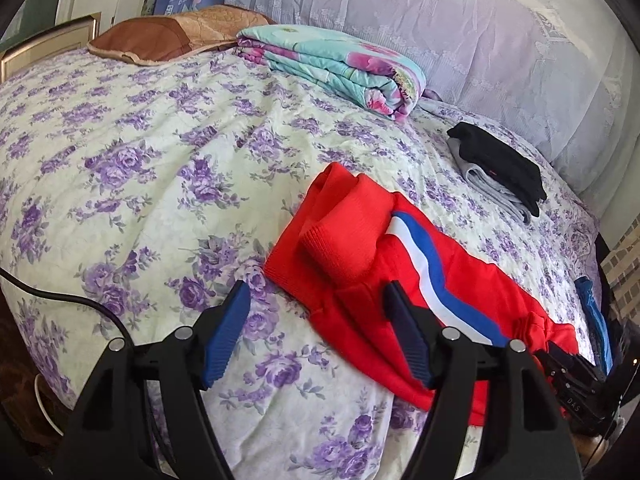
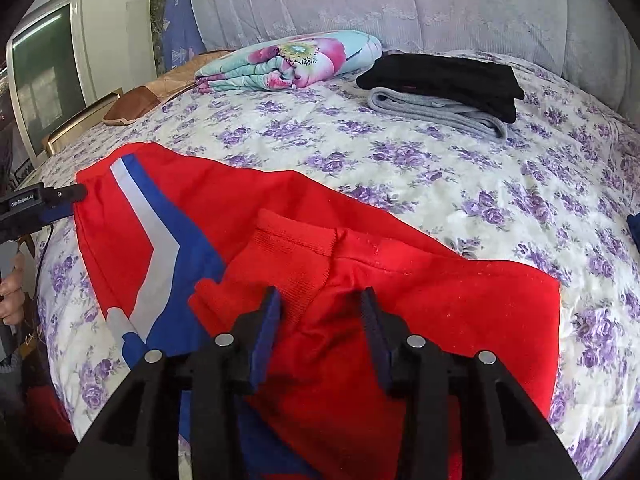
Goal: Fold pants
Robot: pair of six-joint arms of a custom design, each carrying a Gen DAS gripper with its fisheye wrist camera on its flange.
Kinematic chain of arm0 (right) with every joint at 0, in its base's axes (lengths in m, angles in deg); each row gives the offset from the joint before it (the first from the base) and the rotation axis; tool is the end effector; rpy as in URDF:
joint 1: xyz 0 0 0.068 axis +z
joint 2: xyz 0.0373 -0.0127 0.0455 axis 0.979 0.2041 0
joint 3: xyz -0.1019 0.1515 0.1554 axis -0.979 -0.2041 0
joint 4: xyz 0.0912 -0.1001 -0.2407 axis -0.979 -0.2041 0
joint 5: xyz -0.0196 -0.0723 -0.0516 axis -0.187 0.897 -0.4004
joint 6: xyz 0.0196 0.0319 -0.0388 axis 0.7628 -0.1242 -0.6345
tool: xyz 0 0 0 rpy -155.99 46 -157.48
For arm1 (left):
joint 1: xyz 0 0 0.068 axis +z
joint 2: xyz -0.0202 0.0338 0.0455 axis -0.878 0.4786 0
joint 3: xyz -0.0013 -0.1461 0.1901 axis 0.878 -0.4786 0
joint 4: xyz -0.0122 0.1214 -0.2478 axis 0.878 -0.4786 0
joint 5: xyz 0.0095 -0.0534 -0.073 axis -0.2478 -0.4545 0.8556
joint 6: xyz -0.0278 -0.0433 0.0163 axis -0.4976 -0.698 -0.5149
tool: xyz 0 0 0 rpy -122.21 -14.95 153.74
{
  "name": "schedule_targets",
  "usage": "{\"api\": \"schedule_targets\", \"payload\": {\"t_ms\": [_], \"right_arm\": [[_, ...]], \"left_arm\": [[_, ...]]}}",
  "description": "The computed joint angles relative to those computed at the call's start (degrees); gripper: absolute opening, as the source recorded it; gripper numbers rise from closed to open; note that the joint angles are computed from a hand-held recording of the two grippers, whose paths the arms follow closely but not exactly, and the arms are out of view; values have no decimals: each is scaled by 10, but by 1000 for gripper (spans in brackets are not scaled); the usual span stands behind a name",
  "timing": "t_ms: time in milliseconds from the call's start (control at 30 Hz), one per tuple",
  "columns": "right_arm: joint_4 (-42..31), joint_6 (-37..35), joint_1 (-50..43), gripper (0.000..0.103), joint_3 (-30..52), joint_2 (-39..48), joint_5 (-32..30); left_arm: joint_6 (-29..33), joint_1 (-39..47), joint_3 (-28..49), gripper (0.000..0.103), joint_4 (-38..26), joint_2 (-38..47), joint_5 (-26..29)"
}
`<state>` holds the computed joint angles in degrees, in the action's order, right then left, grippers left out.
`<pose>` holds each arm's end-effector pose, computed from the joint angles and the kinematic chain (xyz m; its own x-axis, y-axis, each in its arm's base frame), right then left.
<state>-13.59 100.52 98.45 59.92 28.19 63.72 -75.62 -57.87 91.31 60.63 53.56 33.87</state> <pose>0.2309 0.0736 0.1064 -0.7057 0.0920 -0.7025 0.1100 0.9937 0.0197 0.3952 0.0077 0.1145 -0.7678 -0.0408 -0.6394 0.2493 0.9003 -0.3567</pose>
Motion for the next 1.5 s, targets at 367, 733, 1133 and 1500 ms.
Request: {"api": "schedule_targets", "payload": {"t_ms": [367,733,1133,1500], "right_arm": [[27,3,-18,46,-20,-9,-24],[37,7,-21,49,-26,-10,-31],[43,10,-20,50,-27,-9,-34],[5,10,-4,60,-25,-40,3]], "left_arm": [[-28,-4,72,68,-35,68,47],[-69,25,95,42,-20,97,132],[-58,18,46,33,3,44,102],[-14,-19,-58,28,52,-92,25]]}}
